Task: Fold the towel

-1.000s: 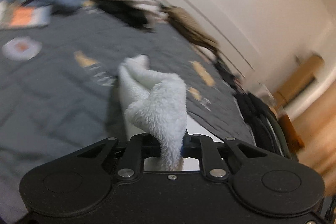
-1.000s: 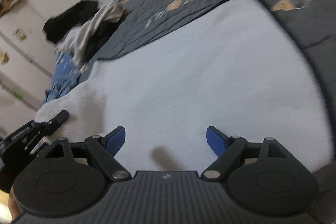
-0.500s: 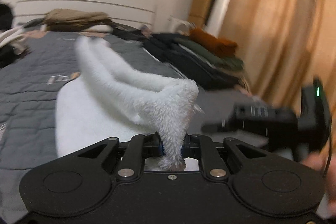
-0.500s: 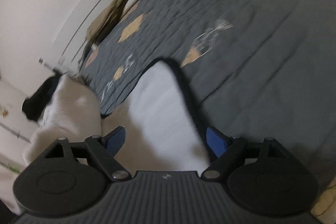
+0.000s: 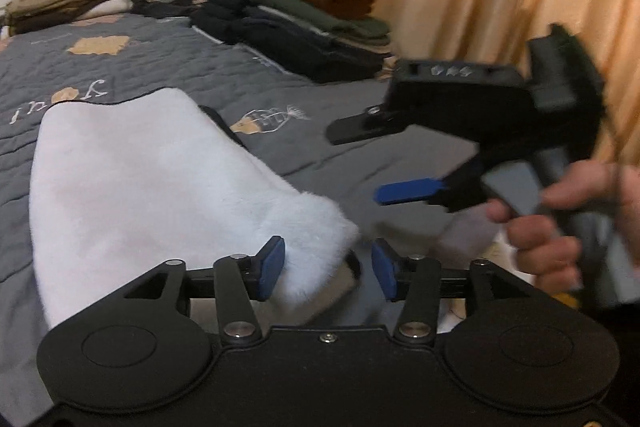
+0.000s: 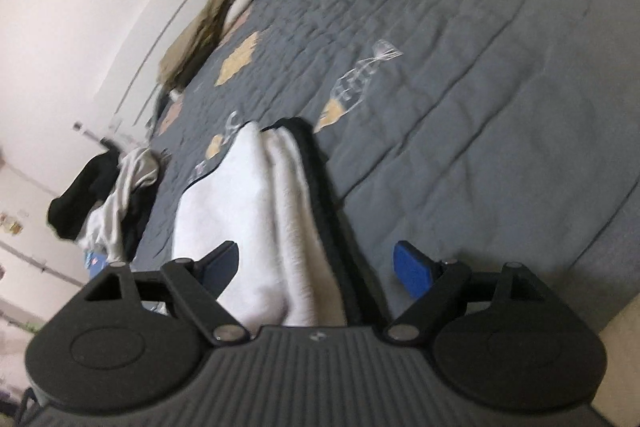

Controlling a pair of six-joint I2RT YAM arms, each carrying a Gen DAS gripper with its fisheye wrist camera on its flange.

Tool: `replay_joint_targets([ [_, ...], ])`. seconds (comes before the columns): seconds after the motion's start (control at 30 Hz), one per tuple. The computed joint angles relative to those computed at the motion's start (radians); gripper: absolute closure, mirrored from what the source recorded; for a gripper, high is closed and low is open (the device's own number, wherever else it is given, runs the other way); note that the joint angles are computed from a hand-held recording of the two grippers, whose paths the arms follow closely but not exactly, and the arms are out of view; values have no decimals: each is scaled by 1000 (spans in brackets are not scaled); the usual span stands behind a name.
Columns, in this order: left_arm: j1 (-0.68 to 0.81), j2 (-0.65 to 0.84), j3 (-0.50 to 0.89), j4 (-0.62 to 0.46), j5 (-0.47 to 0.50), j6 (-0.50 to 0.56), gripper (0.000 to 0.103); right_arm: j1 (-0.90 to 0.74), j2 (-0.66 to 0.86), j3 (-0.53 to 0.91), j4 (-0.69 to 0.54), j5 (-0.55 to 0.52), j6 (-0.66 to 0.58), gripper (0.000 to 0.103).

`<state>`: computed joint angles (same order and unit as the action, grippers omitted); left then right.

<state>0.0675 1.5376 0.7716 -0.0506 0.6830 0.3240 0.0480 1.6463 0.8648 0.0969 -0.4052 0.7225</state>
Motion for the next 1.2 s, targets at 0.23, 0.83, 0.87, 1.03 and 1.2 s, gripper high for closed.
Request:
replay_joint_targets([
  [0.23, 152, -47, 20, -68, 8, -21, 46, 67, -36, 18, -76, -31, -132, 19],
  [0.83, 277, -61, 57, -144, 42, -72, 44, 190, 101, 9, 85, -25, 5, 38],
  [0.87, 280, -62, 56, -143, 41, -75, 44, 192, 103, -3, 109, -16, 25, 55],
  [1.03, 292, -69, 58, -146, 39, -75, 44, 161, 91, -78, 251, -23, 144, 85],
  [1.2, 311, -80, 87, -205, 59, 17, 38, 151, -12, -148, 345, -17, 171, 87],
])
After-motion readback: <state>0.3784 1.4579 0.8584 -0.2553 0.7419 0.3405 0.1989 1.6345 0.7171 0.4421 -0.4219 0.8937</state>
